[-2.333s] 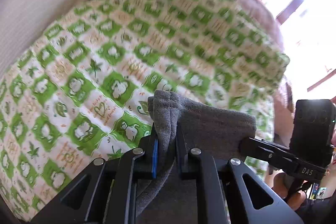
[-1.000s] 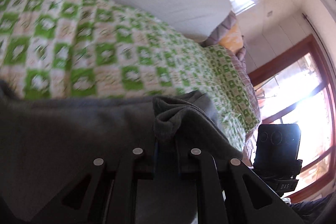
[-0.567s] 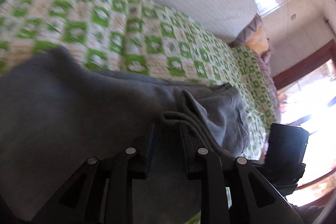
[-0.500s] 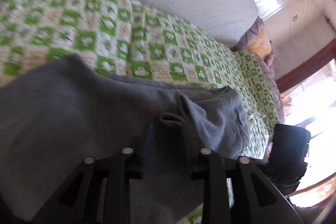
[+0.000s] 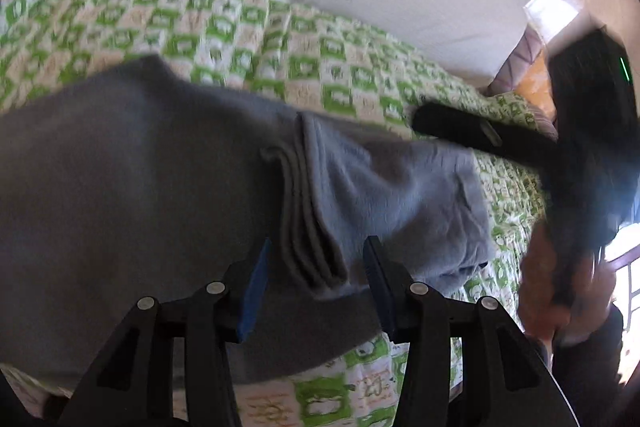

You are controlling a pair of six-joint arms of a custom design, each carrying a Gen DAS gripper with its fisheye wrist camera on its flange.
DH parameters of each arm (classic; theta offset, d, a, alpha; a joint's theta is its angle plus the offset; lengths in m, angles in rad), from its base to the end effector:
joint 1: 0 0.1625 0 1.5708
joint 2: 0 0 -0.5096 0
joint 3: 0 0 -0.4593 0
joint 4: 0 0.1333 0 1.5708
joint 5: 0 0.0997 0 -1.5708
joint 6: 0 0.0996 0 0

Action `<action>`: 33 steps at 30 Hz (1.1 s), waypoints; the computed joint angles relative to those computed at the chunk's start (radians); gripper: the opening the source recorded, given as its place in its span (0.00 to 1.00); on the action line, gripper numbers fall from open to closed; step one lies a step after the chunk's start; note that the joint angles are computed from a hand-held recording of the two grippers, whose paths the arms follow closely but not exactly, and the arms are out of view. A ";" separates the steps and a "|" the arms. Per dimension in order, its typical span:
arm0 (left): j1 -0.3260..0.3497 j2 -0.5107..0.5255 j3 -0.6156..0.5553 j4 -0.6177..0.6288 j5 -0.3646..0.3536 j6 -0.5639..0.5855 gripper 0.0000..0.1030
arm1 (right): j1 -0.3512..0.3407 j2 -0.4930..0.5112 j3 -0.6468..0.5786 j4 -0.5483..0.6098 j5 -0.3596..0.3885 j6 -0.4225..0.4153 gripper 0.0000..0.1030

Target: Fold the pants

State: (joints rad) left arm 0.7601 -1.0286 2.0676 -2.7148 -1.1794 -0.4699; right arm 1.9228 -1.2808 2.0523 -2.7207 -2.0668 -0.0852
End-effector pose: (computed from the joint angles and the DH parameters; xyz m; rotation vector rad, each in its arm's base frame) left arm -0.3202 -0.5408 0.1220 0.4547 2.8180 -0.4583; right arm 0.2875 -0.5336 0.2860 0.4477 -2.6056 0.5901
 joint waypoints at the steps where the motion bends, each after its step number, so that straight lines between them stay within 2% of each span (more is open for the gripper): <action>1: -0.002 0.006 0.000 0.002 0.007 -0.010 0.47 | -0.009 0.022 -0.036 0.061 -0.010 -0.008 0.57; 3: 0.006 0.021 -0.001 -0.003 0.004 -0.029 0.46 | -0.025 0.058 -0.089 0.153 -0.005 -0.019 0.57; 6: 0.025 0.034 -0.003 -0.015 -0.006 -0.052 0.42 | -0.032 0.115 -0.131 0.211 -0.070 -0.056 0.57; 7: 0.037 0.036 0.000 -0.033 -0.029 -0.053 0.28 | -0.031 0.132 -0.135 0.212 -0.104 -0.066 0.48; 8: 0.049 0.037 0.001 -0.041 -0.054 -0.061 0.20 | -0.034 0.148 -0.137 0.221 -0.126 -0.075 0.36; 9: 0.053 0.036 0.005 -0.045 -0.063 -0.068 0.20 | -0.039 0.157 -0.140 0.242 -0.129 -0.071 0.06; 10: 0.057 0.033 0.012 -0.057 -0.074 -0.071 0.16 | -0.040 0.166 -0.136 0.246 -0.139 -0.067 0.03; 12: 0.050 0.017 0.029 -0.070 -0.077 -0.066 0.15 | -0.031 0.172 -0.115 0.216 -0.134 -0.100 0.03; 14: 0.042 0.002 0.045 -0.068 -0.078 -0.068 0.15 | -0.026 0.162 -0.100 0.200 -0.078 -0.110 0.03; 18: 0.062 -0.005 0.072 -0.072 -0.117 -0.106 0.15 | -0.045 0.171 -0.078 0.202 -0.102 -0.057 0.03; 19: 0.062 -0.009 0.074 -0.075 -0.120 -0.111 0.15 | -0.056 0.169 -0.075 0.204 -0.089 -0.047 0.03; 22: 0.052 -0.032 0.076 -0.059 -0.110 -0.098 0.18 | -0.069 0.151 -0.064 0.164 -0.034 -0.025 0.04; 28: 0.036 -0.099 0.116 -0.062 -0.088 -0.114 0.17 | -0.026 0.148 -0.082 0.126 -0.018 -0.037 0.07; 33: 0.042 -0.165 0.157 -0.085 -0.062 -0.144 0.17 | -0.005 0.181 -0.116 0.145 0.001 -0.034 0.07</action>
State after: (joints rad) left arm 0.8022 -1.1938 2.2249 -2.7996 -1.2418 -0.6138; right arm 1.9183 -1.0995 1.9364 -2.5756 -2.0661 -0.1191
